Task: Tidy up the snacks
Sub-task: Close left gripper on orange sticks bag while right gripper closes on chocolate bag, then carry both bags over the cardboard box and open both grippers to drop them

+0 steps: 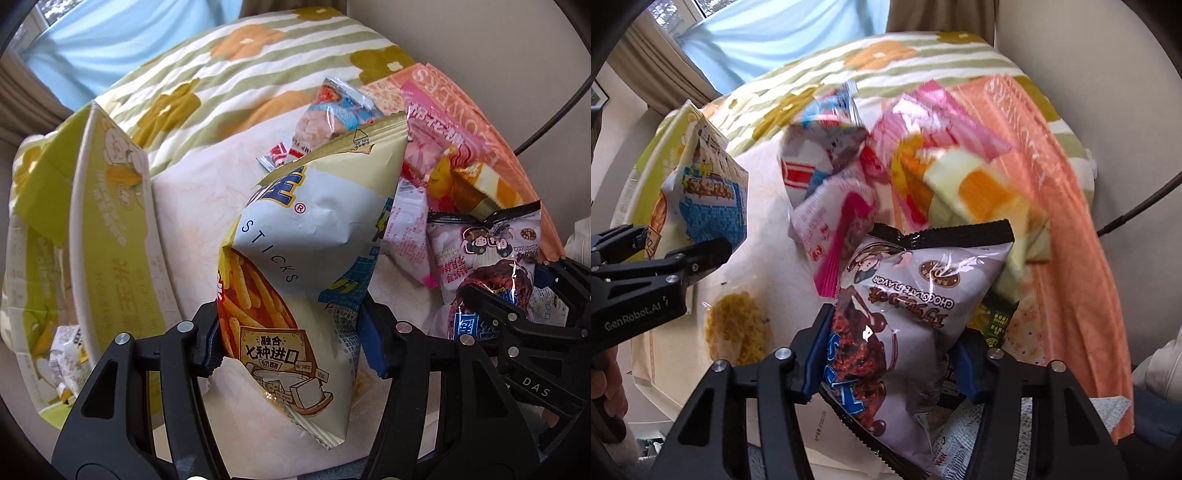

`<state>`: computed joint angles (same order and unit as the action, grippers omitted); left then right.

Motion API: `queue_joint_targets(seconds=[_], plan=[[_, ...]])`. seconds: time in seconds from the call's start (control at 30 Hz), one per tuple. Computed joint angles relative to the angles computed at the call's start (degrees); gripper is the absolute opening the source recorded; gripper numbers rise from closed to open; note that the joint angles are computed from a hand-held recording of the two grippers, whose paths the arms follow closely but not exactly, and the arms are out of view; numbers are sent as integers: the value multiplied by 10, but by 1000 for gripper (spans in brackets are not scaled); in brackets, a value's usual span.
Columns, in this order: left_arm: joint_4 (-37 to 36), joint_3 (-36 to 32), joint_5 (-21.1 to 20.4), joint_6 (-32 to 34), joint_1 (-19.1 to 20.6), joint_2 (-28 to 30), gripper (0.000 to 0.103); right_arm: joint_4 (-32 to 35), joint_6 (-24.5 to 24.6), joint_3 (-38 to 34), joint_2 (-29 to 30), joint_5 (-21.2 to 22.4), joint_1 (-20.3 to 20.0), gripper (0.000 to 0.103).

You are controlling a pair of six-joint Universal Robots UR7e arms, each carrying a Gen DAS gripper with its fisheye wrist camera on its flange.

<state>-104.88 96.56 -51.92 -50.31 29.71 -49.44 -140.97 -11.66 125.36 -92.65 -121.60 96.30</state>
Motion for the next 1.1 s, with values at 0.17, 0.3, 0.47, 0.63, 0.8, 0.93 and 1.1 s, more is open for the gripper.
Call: queue_joint_targets(seconds=[0.17,0.3,0.47,0.63,0.8,0.93,1.1], plan=[[14,4,12,-43,-22,-19,56,9,-20,-5,-19,17,11,52],[19,8,19,-82,-37,-34,56,20,-49,-16,-32,26,25,52],[40,10,39,-137,-60,-58,56,35,-90,-35,-41,42,48,52],[75,14,75,-187,-77,-101,56,34,-122,-61,-25,65,71,52],[133,13,118,-214,-75,-150,56,17,-115,-88,19,91,106,52],[177,18,142,-227,-62,-195,56,-1,-99,-115,67,102,140,52],[240,25,157,-227,-30,-254,56,-29,-68,-153,145,112,182,52]])
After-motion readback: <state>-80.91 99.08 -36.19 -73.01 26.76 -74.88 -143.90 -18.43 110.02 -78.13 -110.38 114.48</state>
